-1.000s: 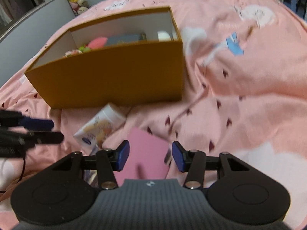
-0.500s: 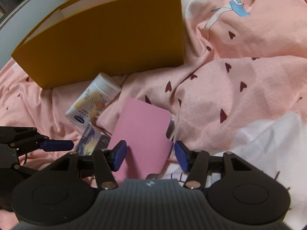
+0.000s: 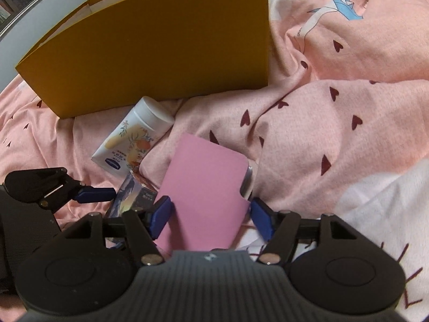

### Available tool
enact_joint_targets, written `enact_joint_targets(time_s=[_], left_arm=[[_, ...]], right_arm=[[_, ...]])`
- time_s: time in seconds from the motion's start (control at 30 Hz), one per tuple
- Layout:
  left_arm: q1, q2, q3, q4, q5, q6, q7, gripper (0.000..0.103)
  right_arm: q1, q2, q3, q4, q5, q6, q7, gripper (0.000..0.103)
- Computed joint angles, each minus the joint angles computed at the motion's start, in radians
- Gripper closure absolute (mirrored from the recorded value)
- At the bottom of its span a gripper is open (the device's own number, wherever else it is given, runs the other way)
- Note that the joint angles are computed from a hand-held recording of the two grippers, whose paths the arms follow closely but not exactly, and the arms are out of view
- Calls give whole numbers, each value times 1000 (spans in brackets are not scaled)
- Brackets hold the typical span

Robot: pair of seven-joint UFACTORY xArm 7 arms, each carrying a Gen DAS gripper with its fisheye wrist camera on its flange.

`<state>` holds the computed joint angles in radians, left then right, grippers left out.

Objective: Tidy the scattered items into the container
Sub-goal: 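Grasp the PHOTO CARD box with the left gripper while the right grasps the pink case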

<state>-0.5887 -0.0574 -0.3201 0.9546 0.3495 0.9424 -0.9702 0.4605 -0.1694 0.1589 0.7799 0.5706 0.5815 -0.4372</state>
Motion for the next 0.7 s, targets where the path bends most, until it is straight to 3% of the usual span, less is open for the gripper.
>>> enact_joint_targets(time_s=[0.13, 0.27, 0.7], left_arm=[[0, -35, -4, -30, -1, -13, -23, 35], [1, -77, -18, -59, 3, -27, -38, 48], [20, -246, -72, -164, -15, -50, -121, 70]], right_arm=[[0, -7, 0, -4, 2, -2, 3, 35], [5, -22, 1, -19, -1, -20, 13, 41], [27, -97, -20, -46, 30, -52, -14, 79]])
